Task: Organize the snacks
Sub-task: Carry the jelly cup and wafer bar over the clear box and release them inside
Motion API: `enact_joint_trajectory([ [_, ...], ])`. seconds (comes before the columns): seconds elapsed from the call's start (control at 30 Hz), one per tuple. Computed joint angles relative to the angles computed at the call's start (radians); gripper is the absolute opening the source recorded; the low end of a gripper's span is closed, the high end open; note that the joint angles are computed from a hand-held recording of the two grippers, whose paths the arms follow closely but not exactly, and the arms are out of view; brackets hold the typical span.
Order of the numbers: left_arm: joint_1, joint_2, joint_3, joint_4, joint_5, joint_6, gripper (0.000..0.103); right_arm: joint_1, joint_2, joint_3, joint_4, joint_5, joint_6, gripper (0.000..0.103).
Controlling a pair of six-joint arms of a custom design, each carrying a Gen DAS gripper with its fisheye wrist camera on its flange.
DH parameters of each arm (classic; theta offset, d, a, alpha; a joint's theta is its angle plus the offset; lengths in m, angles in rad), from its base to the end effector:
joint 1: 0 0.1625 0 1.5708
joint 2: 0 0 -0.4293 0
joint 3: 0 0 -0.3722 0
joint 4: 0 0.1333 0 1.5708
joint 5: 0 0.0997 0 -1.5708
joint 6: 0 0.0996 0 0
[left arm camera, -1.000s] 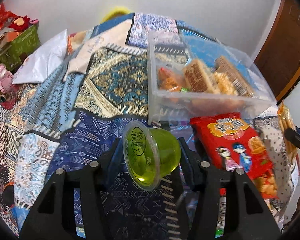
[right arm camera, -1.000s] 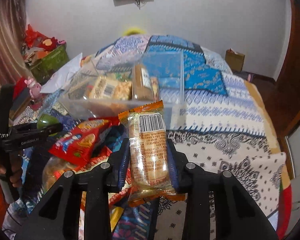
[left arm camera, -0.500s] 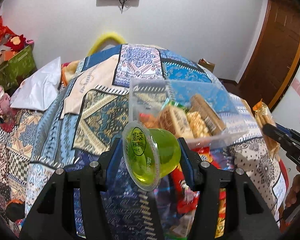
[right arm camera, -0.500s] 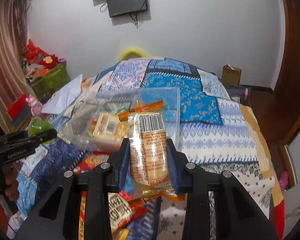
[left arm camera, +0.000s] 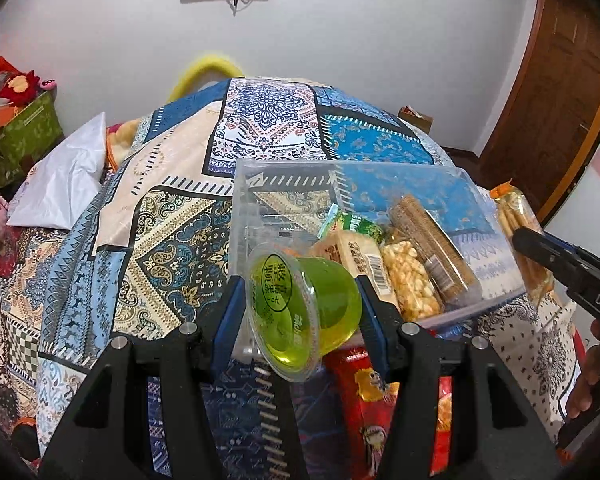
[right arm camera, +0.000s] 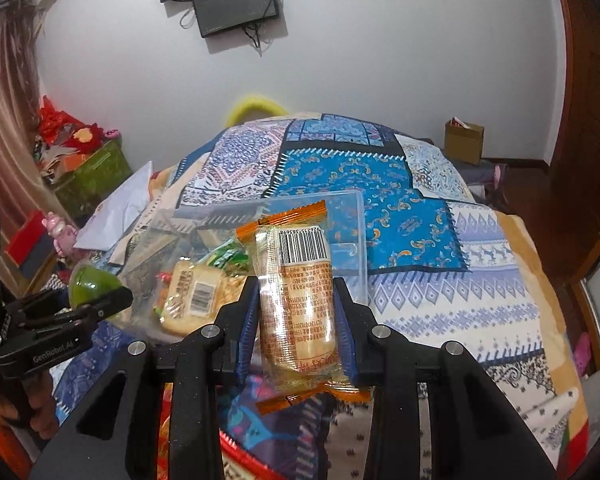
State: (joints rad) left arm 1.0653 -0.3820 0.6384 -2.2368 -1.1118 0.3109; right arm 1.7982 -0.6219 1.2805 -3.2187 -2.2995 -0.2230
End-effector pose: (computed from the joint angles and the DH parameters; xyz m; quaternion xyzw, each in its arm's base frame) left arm -0.2735 -0.8606 0.1859 0.3360 0.8935 -0.2187 0.2024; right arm 0.2366 -0.7255 0.2273 0.0187 -0.8394 0.4442 0.3127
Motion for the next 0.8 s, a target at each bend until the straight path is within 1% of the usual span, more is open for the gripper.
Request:
enact_joint_trajectory([
  [0.1, 0.004, 0.025, -0.036, 0.018, -0.002, -0.001, 0.054, -0.008, 0.014, -0.033, 0.029, 0.0, -0.001, 0.032],
  [0.3, 0.012, 0.08, -0.119, 0.065, 0.006, -0.01, 0.054, -0.03, 0.036, -0.085, 0.111, 0.013, 0.041, 0.032],
  [0.5, 0.008, 0.09, -0.112, 0.03, 0.025, 0.025, 0.054, -0.04, 0.057, -0.115, 0.15, -0.006, 0.049, 0.032],
  [0.63, 0.01, 0.097, -0.139, 0.068, 0.012, 0.008, 0.056, -0.039, 0.065, -0.119, 0.145, -0.031, 0.035, 0.033],
  [0.73, 0.006, 0.088, -0.125, 0.067, 0.022, 0.002, 0.056, -0.034, 0.066, -0.121, 0.155, -0.047, 0.016, 0.034],
  [0.8, 0.002, 0.072, -0.099, 0.055, 0.024, 0.003, 0.056, -0.031, 0.063, -0.116, 0.163, -0.049, 0.012, 0.038],
])
